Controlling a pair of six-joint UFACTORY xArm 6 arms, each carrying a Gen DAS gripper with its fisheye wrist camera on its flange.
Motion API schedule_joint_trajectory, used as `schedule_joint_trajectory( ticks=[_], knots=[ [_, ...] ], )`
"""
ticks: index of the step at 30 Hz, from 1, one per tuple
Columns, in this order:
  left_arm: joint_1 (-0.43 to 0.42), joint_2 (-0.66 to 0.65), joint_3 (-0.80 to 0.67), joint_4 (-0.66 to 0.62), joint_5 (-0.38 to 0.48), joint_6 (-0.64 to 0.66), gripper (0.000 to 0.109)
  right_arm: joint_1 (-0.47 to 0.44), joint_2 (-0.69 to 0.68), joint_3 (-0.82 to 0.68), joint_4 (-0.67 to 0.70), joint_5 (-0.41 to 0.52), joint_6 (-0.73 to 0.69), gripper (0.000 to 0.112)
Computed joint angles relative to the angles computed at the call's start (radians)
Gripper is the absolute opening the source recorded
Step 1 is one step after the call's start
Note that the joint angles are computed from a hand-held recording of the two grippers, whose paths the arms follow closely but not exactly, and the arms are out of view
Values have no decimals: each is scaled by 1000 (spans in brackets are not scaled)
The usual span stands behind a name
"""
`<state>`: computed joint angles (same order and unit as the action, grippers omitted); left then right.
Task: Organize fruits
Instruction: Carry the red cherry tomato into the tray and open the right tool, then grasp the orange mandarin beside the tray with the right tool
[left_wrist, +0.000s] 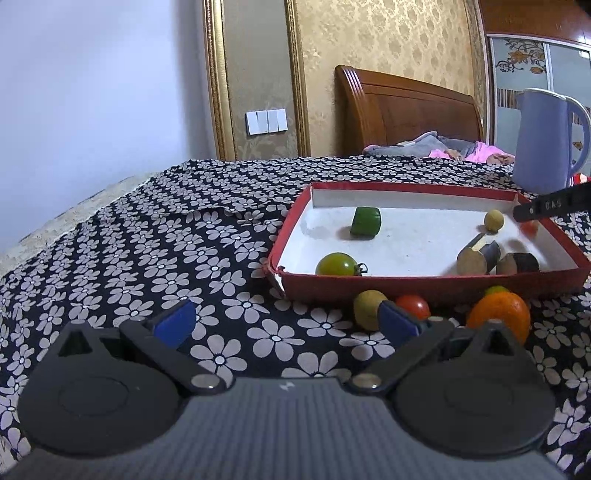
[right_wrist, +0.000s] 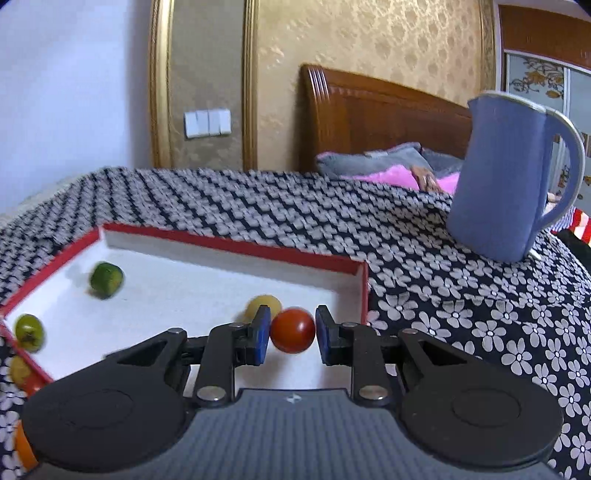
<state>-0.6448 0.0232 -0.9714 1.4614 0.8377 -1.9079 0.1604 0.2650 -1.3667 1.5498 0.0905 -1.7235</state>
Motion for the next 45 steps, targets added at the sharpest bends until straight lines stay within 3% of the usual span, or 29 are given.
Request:
schedule_joint_trajectory(
  ticks=[5,8,10,12,17,20,24,28,32,38,45],
  knots=[
    [15,-7,5,-14,-22,-11,103,-22,-96,83,197,65,-171,36],
    [18,-8,5,-29,-14,-22,103,-47,-219,217,259,169,-243,40],
    [18,-9,4,-46,-7,-26,103,-59,-312,327,328,240,-337,64],
    [20,-10,4,-60,-1,-30,103,-59,-397,431,375,294,-428,70],
    [21,-13,6,-70,4,-40,103,-35,-504,584,281,379,-373,70],
    [20,-16,9,-69,6,-44,103,-4,-497,592,280,361,-326,70],
    [23,-26,20,-69,-5,-62,103,56,-452,559,334,270,-322,69],
    [31,-38,31,-67,-22,-81,103,88,-412,534,283,228,-254,48],
    [32,-42,36,-65,-27,-91,103,108,-395,519,297,195,-273,39],
    [40,-47,41,-60,-47,-102,103,77,-423,547,288,251,-243,36],
    [77,-58,54,-31,-149,-110,103,-8,-512,615,303,344,-268,36]
  ],
)
